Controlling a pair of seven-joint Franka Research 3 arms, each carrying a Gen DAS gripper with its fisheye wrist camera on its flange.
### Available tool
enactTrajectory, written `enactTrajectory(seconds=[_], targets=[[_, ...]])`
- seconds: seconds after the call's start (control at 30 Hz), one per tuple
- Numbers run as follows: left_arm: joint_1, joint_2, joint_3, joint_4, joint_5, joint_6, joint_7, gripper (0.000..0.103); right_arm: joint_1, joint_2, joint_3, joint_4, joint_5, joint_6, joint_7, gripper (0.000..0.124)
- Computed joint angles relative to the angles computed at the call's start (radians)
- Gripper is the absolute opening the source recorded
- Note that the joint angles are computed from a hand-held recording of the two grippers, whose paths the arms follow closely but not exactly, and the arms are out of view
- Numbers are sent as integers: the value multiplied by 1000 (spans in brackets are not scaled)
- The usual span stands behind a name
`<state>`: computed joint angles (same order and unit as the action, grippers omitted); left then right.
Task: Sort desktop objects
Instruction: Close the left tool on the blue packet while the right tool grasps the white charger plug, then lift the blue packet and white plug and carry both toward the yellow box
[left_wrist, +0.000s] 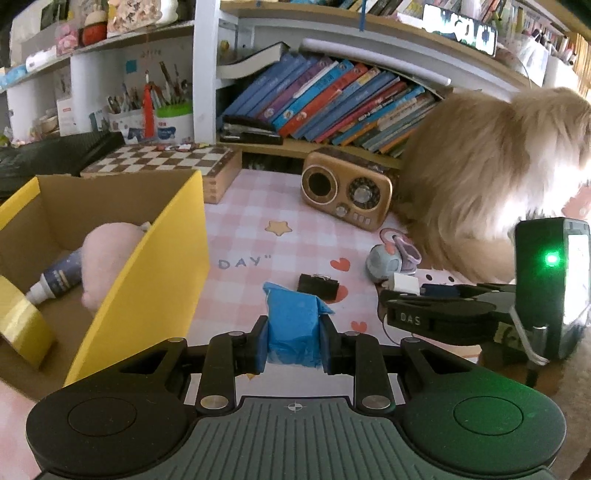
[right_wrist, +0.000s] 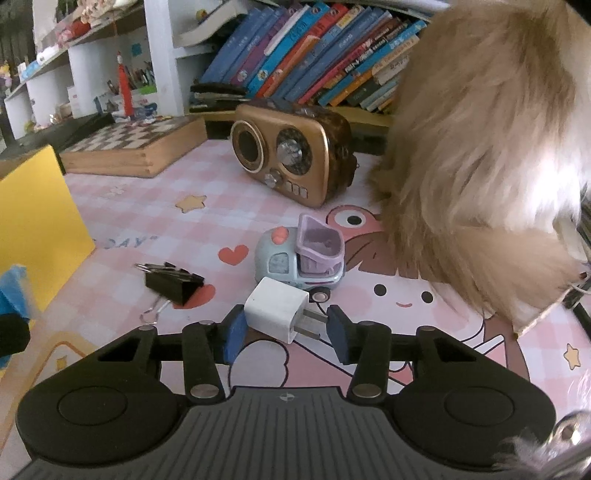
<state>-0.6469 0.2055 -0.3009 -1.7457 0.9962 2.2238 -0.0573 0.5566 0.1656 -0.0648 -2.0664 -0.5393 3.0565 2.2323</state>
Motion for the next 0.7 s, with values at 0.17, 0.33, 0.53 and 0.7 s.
enactTrajectory(seconds=[0.17,0.33,0.53,0.7], targets=[[-2,-20,-4,-19,21,8,-21,25,-2,-52,5,-42,-32,14,39,44],[0,-53,-15,-54,53,30,-52,25,-45,-120,53,-96,-78,24,94,44],[10,-116,-39,-120,83,49,-97,25,-103,-232,134,-199,-6,34,66,44],[28,-190,-69,-200,95,71,-139,25,-162,-342,219,-286,-7,31,86,44]])
